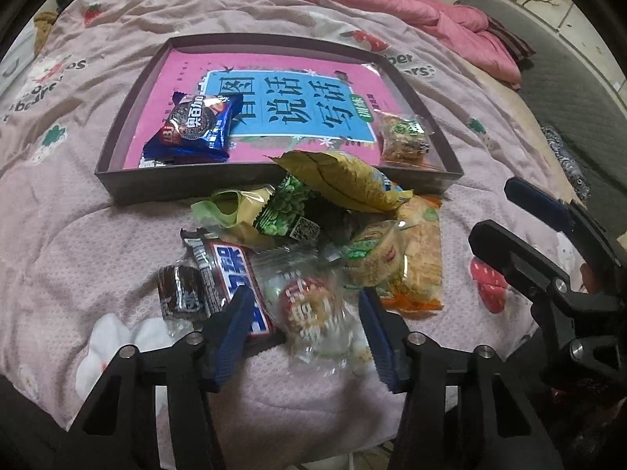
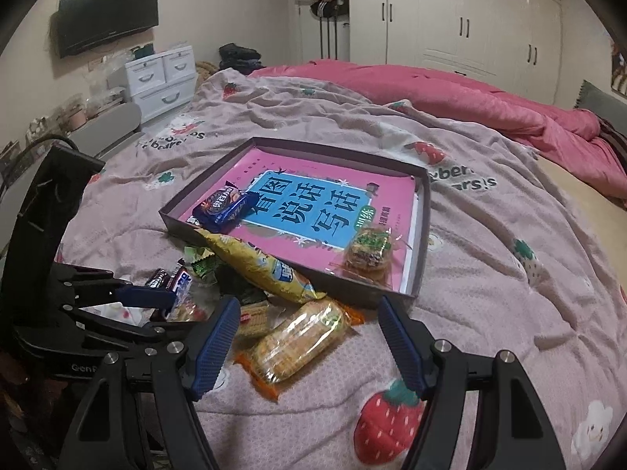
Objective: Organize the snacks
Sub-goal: 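Grasp the clear candy bag with the left gripper while the right grasps the yellow chip bag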
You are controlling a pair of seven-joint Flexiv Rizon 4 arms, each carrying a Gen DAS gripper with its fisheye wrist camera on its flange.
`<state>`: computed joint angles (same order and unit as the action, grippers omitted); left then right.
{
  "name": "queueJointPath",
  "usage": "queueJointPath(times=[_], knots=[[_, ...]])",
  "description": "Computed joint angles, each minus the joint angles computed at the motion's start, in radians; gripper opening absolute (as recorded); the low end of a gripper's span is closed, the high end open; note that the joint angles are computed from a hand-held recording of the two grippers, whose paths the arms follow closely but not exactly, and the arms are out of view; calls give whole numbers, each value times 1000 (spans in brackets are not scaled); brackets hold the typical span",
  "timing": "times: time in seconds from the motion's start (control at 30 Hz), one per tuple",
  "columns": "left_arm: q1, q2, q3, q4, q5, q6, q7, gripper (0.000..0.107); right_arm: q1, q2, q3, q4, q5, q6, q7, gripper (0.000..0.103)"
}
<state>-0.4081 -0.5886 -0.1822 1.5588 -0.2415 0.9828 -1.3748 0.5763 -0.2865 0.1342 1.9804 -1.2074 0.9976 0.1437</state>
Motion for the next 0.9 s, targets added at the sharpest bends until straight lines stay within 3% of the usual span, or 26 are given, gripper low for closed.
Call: queueJointPath(times=[0.03, 0.17, 0.47, 0.63, 0.7, 0.9], knots=[[-3, -4, 2, -6, 3, -3, -3, 48, -6, -7, -3, -4, -2, 17, -12, 72], [-7, -15, 3, -18, 15, -2, 7, 47, -29, -50, -14, -29, 28, 107, -84, 72], [-1, -6, -1, 1, 26, 15, 55, 43, -1, -118, -55, -87, 83, 130, -255, 72], [2, -6, -3, 7, 21, 20, 71, 43, 12, -171, -60, -137, 155, 142, -426, 71], [2, -3, -3, 11, 19, 22, 74, 43, 39, -188, -86, -157, 134, 125, -466, 67], [7, -1, -9, 18, 5, 25, 84, 42, 53, -193, -129, -159, 89, 161, -431, 37]])
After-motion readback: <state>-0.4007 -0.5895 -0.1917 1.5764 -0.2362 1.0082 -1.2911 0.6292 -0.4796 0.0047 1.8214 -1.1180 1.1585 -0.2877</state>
